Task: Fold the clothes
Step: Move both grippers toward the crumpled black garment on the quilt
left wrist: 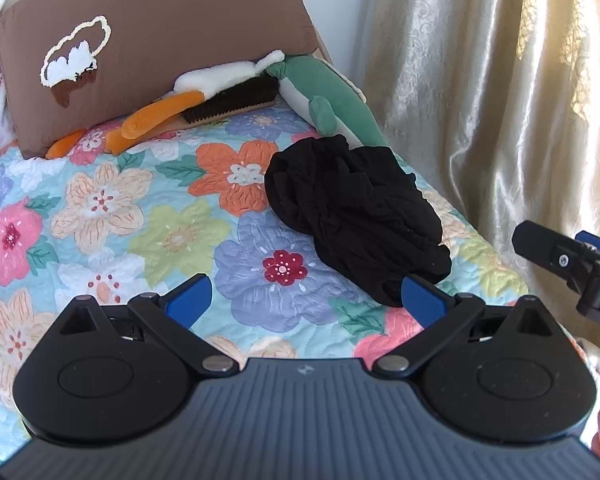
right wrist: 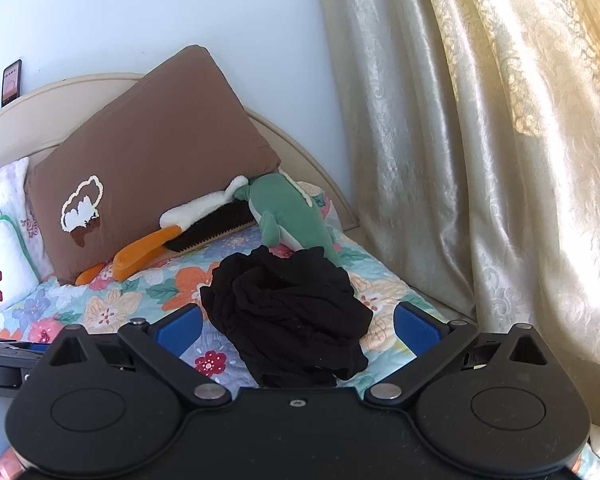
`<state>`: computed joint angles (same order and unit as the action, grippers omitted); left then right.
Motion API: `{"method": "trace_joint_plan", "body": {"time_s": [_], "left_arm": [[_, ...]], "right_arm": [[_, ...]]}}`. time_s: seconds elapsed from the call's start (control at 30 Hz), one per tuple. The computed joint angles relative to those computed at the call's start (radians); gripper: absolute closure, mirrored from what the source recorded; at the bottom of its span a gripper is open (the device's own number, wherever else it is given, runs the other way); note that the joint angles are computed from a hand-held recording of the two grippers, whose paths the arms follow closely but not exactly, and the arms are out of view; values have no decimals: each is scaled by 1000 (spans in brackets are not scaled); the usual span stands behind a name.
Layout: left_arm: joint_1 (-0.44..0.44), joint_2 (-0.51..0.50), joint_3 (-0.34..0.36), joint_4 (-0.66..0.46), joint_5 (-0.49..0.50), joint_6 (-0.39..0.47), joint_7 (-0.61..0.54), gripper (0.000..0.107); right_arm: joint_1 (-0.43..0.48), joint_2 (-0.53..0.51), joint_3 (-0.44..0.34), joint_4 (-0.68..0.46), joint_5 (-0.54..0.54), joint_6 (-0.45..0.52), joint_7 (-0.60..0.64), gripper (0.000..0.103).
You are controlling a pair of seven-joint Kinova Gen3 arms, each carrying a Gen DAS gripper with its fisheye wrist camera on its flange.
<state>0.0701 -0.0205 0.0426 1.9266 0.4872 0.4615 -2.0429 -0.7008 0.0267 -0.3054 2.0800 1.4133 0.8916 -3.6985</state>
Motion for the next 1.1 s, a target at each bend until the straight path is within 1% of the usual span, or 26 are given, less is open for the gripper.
{"method": "trace_joint_plan", "body": {"time_s": [0.07,0.13,0.23,0.3,0.37,0.47,0.57,0.8,0.93,1.0,1.1], "left_arm": [[8,-8,10,21,-27,-45,25,4],[16,-12,8,35,-22,-72,12,4],[21,-8,4,31,-18,-58,5,4],[21,-6,1,29,-7,-53,-4,4],[22,-6,4,31,-15,-56,3,4],[25,-2,12,27,-49,-61,44,4],[25,3,11,25,-37,-56,39,4],[28,17,23,10,-86,-44,73,4],[23,29,25,-1,-71,-25,46,4],[24,38,30,-8,-88,-22,67,4],[18,53,35,-17,-68,-14,62,4]], "right_arm": [[8,-7,5,4,-1,-28,-1,0],[22,-19,12,14,3,-75,-18,0],[46,-35,19,37,36,-145,-80,0],[60,-41,22,48,54,-176,-119,0],[69,-42,21,50,54,-189,-130,0],[78,-42,20,48,45,-200,-127,0],[85,-44,20,49,43,-212,-127,0],[108,-46,30,47,30,-268,-92,0],[123,-39,40,46,30,-299,-95,0],[129,-34,44,42,18,-316,-81,0],[132,-34,45,38,0,-334,-57,0]]}}
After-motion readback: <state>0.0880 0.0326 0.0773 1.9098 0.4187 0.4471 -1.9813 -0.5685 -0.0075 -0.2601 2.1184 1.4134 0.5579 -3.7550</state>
